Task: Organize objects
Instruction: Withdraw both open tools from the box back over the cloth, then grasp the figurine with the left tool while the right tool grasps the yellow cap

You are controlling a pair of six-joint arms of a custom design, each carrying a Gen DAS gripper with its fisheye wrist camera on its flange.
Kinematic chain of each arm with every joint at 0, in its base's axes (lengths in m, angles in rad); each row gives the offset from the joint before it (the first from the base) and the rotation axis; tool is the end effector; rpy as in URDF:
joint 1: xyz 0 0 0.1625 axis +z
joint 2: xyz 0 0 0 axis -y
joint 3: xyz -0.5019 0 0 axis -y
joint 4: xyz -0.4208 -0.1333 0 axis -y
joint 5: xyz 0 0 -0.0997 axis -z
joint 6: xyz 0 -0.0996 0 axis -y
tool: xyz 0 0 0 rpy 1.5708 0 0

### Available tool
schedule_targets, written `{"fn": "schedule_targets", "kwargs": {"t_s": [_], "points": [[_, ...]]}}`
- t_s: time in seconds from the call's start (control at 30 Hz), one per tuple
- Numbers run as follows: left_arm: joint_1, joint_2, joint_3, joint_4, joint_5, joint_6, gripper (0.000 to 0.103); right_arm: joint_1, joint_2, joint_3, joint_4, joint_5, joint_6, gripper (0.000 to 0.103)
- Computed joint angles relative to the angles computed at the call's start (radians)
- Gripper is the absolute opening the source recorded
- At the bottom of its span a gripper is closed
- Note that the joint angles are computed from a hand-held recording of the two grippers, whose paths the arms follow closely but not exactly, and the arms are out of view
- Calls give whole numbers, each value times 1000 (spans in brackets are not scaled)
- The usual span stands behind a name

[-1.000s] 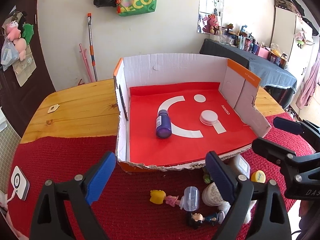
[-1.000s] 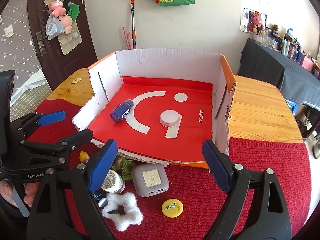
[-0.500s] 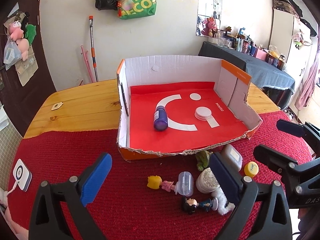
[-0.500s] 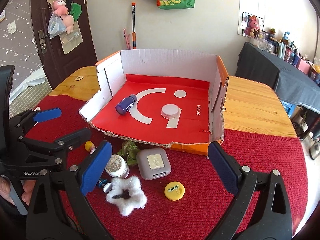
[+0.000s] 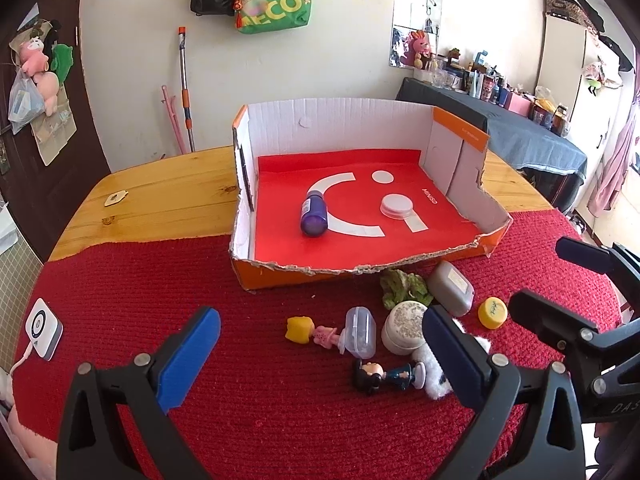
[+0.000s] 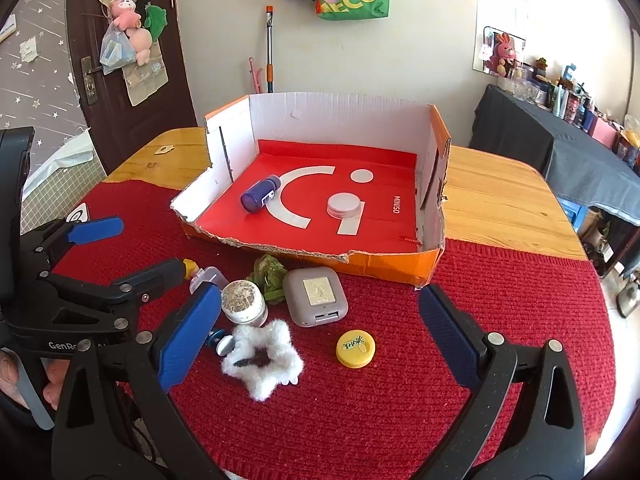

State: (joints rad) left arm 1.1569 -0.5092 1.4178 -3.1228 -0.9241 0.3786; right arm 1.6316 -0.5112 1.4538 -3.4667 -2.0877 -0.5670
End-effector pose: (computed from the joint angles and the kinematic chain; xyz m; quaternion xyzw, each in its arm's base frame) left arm -0.1546 -0.8325 0.0715 0.2545 0.8686 -0.3051 0.2961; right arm 0.1333 -0.8067 0.0987 0.1537 -0.8533 0.3726 0.3309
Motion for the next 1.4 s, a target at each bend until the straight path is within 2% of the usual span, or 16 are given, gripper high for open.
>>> {"fn": "schedule_targets", "kwargs": {"t_s": [0.57,0.63,0.73,0.77,0.87,0.97,1.07,1.17,1.4], "points": [[-6,-16,70,-32,-6,-15,103,-5,-13,63,-69,7,-5,101],[-5,-19,79,-34,-15,-17,100,-4,-12,65,-75,1,-8,101],[-4,-20,83,-22,-20,-18,90,-5,-11,71,-89,-5,-13,100],[-3,-20,84,-17,-22,-20,87,-5,-11,72,-91,-7,-13,97],[0,-22,88,2,-30,-29,81,-10,-12,76,-87,-7,-5,81],[4,-20,88,22,-33,-40,76,-16,-12,79,-75,-12,7,78],[10,-18,88,44,-35,-55,71,-23,-11,78,-64,-18,17,64],[14,-16,88,62,-37,-63,67,-29,-6,74,-58,-29,21,61],[15,-10,92,73,-42,-60,67,-44,5,56,-39,-45,24,53]]}}
